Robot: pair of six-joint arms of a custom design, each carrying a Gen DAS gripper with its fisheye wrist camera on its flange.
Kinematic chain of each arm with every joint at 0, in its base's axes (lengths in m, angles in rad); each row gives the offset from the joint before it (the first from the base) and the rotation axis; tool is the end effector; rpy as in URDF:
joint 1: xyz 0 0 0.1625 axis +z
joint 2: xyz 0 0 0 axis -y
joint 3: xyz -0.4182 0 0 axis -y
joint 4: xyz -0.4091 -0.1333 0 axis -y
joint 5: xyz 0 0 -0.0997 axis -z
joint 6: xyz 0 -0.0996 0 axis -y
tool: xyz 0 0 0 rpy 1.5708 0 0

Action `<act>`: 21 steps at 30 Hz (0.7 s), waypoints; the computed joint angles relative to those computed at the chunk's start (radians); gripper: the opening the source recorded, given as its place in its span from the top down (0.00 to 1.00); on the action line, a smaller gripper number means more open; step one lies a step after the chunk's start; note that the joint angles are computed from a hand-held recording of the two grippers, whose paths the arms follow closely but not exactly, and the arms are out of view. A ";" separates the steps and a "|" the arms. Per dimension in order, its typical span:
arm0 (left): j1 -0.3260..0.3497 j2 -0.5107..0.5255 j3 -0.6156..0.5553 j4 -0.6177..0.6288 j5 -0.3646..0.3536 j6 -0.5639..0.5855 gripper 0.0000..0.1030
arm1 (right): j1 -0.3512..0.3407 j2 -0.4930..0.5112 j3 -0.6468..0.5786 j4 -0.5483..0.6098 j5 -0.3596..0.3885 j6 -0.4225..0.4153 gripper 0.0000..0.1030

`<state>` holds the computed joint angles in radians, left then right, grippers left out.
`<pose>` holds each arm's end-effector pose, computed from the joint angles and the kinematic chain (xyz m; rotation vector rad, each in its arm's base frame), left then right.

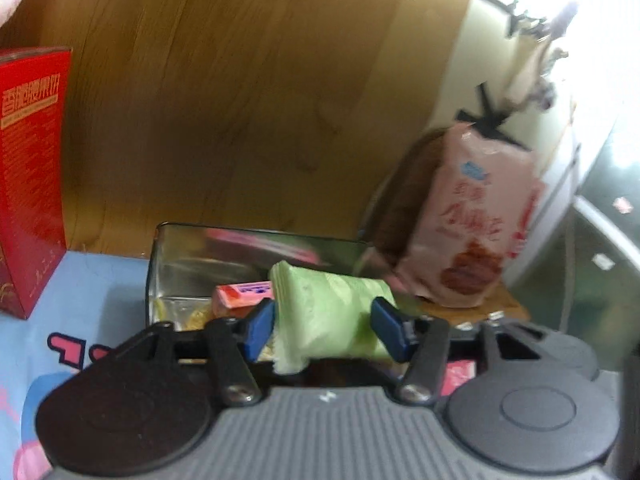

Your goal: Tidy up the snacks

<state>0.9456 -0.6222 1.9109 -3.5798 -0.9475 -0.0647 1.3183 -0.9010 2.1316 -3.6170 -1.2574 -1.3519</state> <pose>-0.1854 -0.5839 0.0183 0.4080 2.5358 -1.1813 0.0255 -0.5575 0.1123 1.4861 -2.0911 1.0593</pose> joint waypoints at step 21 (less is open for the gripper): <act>-0.011 -0.065 0.282 0.011 -0.099 -0.270 0.68 | -0.125 -0.155 -0.080 0.550 -0.061 0.497 0.83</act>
<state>0.9348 -0.6877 2.1925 -3.5690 -1.0463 -0.3350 1.1933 -1.0557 2.0512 -3.0675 -1.3189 -0.8551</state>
